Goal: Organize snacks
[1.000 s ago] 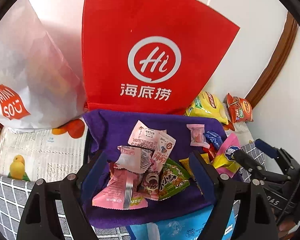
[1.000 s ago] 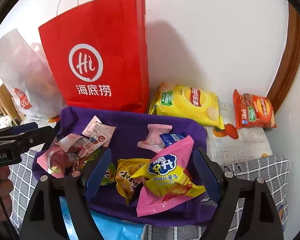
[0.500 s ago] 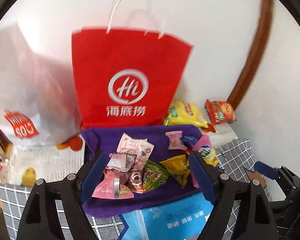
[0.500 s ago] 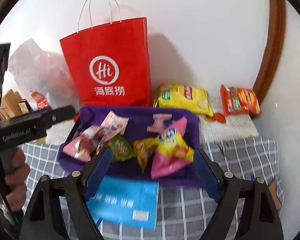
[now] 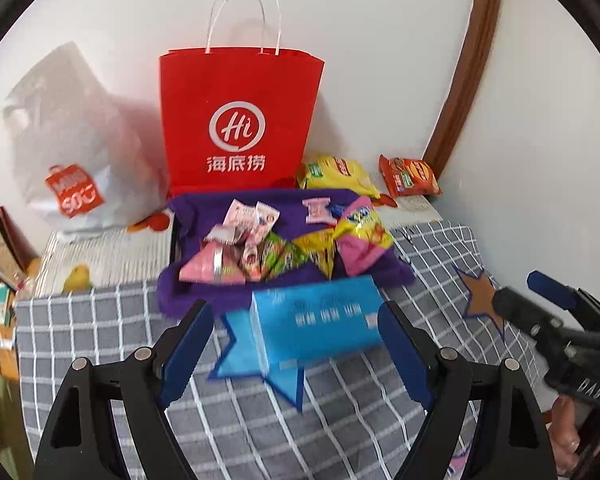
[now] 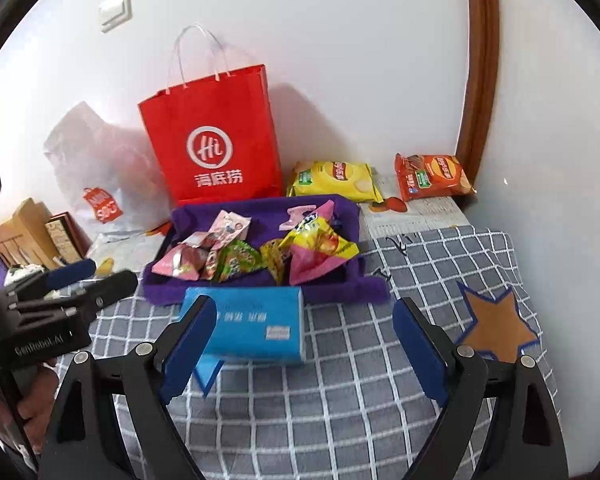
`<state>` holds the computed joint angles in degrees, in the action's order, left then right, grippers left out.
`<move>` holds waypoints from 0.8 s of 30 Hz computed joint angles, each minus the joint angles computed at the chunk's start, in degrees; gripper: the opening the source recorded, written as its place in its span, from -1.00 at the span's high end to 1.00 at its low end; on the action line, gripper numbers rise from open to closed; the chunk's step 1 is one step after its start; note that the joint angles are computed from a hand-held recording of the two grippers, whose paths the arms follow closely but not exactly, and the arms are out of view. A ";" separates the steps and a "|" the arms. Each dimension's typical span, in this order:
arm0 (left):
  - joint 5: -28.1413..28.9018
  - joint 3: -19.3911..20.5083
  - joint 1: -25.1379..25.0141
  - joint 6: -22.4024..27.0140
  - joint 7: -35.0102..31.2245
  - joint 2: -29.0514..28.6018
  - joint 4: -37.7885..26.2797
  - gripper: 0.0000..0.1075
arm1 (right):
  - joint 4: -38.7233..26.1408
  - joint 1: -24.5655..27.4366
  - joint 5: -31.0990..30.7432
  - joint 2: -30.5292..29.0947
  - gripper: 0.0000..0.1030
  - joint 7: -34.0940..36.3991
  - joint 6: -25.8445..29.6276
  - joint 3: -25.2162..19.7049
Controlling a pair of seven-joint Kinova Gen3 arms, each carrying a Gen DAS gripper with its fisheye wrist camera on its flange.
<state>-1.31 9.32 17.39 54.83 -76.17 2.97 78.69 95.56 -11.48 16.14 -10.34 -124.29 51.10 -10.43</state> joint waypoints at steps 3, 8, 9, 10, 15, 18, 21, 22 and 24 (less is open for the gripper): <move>-2.70 0.77 1.08 0.85 3.80 -3.30 2.84 -0.69 | 1.79 0.24 -0.25 -3.17 -0.73 -1.45 0.72 -1.03; -4.08 2.83 0.99 2.58 7.39 -8.74 7.04 -0.71 | 3.10 1.59 5.74 -7.44 -0.83 -6.91 7.68 -7.81; -4.89 3.56 0.99 3.24 8.29 -9.72 7.67 -0.75 | 3.97 1.39 5.89 -9.14 -0.91 -7.28 8.22 -8.45; -4.88 3.93 1.00 3.56 8.52 -10.81 8.39 -0.78 | 4.66 1.39 5.73 -10.43 -0.95 -7.42 8.30 -8.69; -5.04 6.15 0.27 3.44 9.35 -14.46 10.29 -0.84 | 5.16 2.66 2.86 -15.54 -1.00 -6.33 10.95 -9.67; -6.52 7.88 -0.34 4.09 10.91 -15.04 9.97 -0.84 | 4.40 4.74 3.46 -17.05 -1.00 -5.84 12.41 -12.13; -7.56 9.10 -0.48 5.20 11.69 -14.75 9.03 -0.84 | 4.14 5.80 2.80 -18.12 -1.00 -4.90 12.39 -12.85; -7.99 9.43 -0.48 5.39 12.12 -14.72 8.89 -0.84 | 4.15 6.22 2.57 -18.46 -1.00 -4.73 12.37 -13.13; -8.89 10.11 -0.30 5.68 12.77 -14.67 8.60 -0.84 | 4.33 7.00 2.16 -18.94 -1.00 -4.31 12.30 -13.54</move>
